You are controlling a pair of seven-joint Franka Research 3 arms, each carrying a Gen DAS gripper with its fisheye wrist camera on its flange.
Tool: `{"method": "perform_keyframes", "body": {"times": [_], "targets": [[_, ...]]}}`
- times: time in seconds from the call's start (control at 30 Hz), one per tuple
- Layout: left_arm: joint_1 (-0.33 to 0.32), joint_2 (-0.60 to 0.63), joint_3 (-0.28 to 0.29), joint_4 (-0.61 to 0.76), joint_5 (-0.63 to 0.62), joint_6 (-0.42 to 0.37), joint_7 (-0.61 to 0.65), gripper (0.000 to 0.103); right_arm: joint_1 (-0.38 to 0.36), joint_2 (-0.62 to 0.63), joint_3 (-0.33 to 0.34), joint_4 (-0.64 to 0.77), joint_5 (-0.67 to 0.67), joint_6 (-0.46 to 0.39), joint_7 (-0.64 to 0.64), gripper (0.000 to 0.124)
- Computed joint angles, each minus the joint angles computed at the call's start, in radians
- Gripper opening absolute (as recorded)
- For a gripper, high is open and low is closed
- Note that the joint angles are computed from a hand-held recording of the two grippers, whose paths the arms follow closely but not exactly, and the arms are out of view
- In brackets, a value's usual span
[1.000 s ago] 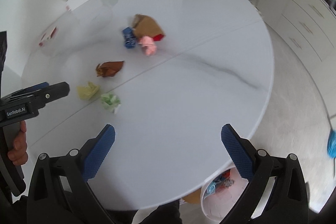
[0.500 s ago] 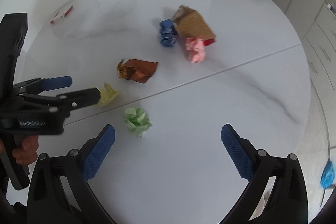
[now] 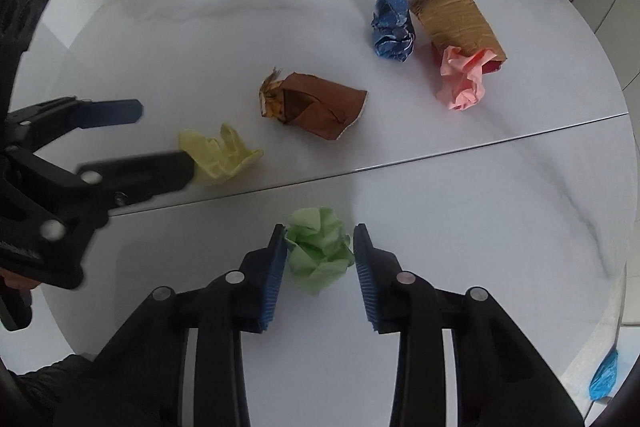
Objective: Collect trash
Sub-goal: 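Grasp the yellow paper with the left tool while the right tool grasps the green paper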
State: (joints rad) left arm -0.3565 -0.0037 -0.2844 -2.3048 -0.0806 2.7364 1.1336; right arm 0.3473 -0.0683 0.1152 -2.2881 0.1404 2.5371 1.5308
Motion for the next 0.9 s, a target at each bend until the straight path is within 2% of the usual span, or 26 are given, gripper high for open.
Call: {"method": "perform_keyframes", "body": {"times": [0.17, 0.23, 0.4, 0.47, 0.53, 0.57, 0.73, 0.9], "targets": [[-0.010, 0.049, -0.010, 0.042, 0.085, -0.025, -0.034, 0.095, -0.015, -0.059, -0.011, -0.046, 0.020, -0.005, 0.015, 0.032], [-0.013, 0.075, -0.012, 0.066, 0.123, -0.047, -0.060, 0.091, -0.025, -0.097, -0.018, -0.073, 0.037, -0.011, 0.022, 0.032], [-0.020, 0.104, -0.009, 0.099, 0.230, -0.072, -0.129, 0.077, -0.058, -0.184, -0.018, -0.134, 0.034, -0.024, 0.067, 0.032], [-0.019, 0.103, -0.012, 0.102, 0.242, -0.071, -0.129, 0.062, -0.067, -0.204, -0.016, -0.146, 0.034, -0.028, 0.083, 0.032], [-0.023, 0.109, -0.009, 0.114, 0.278, -0.080, -0.148, 0.051, -0.078, -0.224, -0.014, -0.159, 0.027, -0.028, 0.101, 0.032], [-0.022, 0.112, -0.011, 0.119, 0.279, -0.081, -0.143, 0.049, -0.083, -0.236, -0.014, -0.168, 0.025, -0.028, 0.107, 0.032], [-0.039, 0.116, -0.010, 0.138, 0.347, -0.111, -0.212, 0.046, -0.113, -0.298, -0.029, -0.215, 0.033, -0.026, 0.121, 0.032], [-0.051, 0.099, -0.030, 0.155, 0.315, -0.132, -0.224, 0.046, -0.157, -0.417, -0.042, -0.297, 0.040, -0.035, 0.151, 0.032]]}}
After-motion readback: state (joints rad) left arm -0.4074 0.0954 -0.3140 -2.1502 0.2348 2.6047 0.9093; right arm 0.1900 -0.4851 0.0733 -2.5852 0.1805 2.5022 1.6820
